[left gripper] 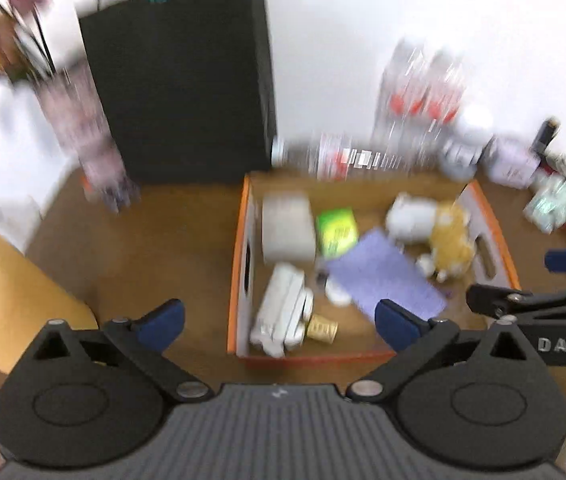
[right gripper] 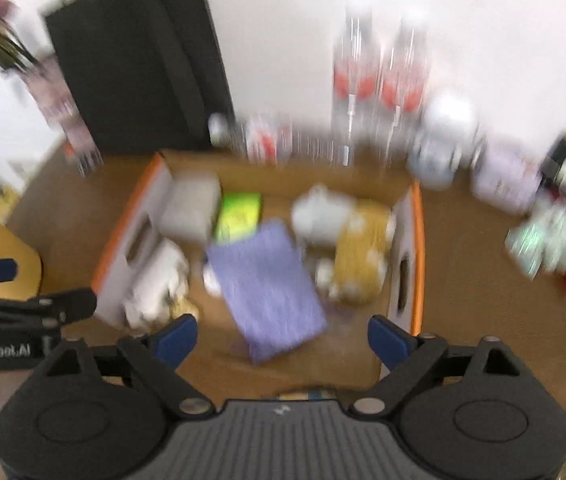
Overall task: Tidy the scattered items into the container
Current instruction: 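Withdraw both tools from the box toward the blue snack packet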
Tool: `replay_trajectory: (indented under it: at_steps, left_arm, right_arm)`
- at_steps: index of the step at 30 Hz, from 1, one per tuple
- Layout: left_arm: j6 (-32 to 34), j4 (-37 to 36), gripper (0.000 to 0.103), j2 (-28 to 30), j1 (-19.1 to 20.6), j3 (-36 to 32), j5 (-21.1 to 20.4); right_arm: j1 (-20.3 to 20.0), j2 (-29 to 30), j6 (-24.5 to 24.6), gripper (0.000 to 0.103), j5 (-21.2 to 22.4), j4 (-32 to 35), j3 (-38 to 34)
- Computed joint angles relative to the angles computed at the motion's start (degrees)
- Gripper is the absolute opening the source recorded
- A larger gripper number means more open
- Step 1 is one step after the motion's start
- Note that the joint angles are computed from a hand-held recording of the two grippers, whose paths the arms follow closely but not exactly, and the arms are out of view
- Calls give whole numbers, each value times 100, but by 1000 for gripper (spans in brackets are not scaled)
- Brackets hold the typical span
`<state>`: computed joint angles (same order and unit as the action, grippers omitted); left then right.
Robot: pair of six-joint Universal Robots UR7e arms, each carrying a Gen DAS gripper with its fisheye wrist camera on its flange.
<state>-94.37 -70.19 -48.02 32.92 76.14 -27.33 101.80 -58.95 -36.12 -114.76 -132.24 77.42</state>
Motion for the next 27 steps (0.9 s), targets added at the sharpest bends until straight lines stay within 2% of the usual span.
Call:
replay_trajectory:
  at_steps: [4,6,8,9,11,14,15,18,23,27]
  left_arm:
    - [-1488,594,103,-48,-575,767,831]
    - [-2555,1438,103,53,-876,1019,1162]
    - [-3299,1821,103,74,-1161,1488,1436]
    - [-3406,1653,103,28,-1296,1822,1499]
    - [-3392,645,103,-117,-1539,2615,1406]
    - [-3179,-1135,103,-136,-1758,3483,636]
    - [-3176,-1474,103,-81,-1777,3639,354]
    - [-3070,-1731,103,186,-1759,3711,-260]
    - [-2489,-2271,103,266,-1674,3843,-284]
    - [-2253,-2763,103,294,-1674,3989,-313]
  right_arm:
    - [-163,-960,-1225,92,799,-2400,1724]
    - [-411,-1392,-1773,93,1477,-3600,2584]
    - [-761,-1811,-2109,100,2199,-4205,3271]
    - [-981,-2022,-2201,103,2557,-4385,3588]
    - [-1463,-2409,-2165,103,3112,-4630,4206]
    - [-2269,-2874,-2252,103,3754,-4726,5031]
    - [-2506,-2985,-2437,103,3844,-4686,5259]
    - [-2814,-3119,-2764,103,3427,-4460,5627]
    - [-3013,-3268,-2934,103,3440,-4330,5915]
    - [-2850,-2983,-2986,103,2962,-4807,5972]
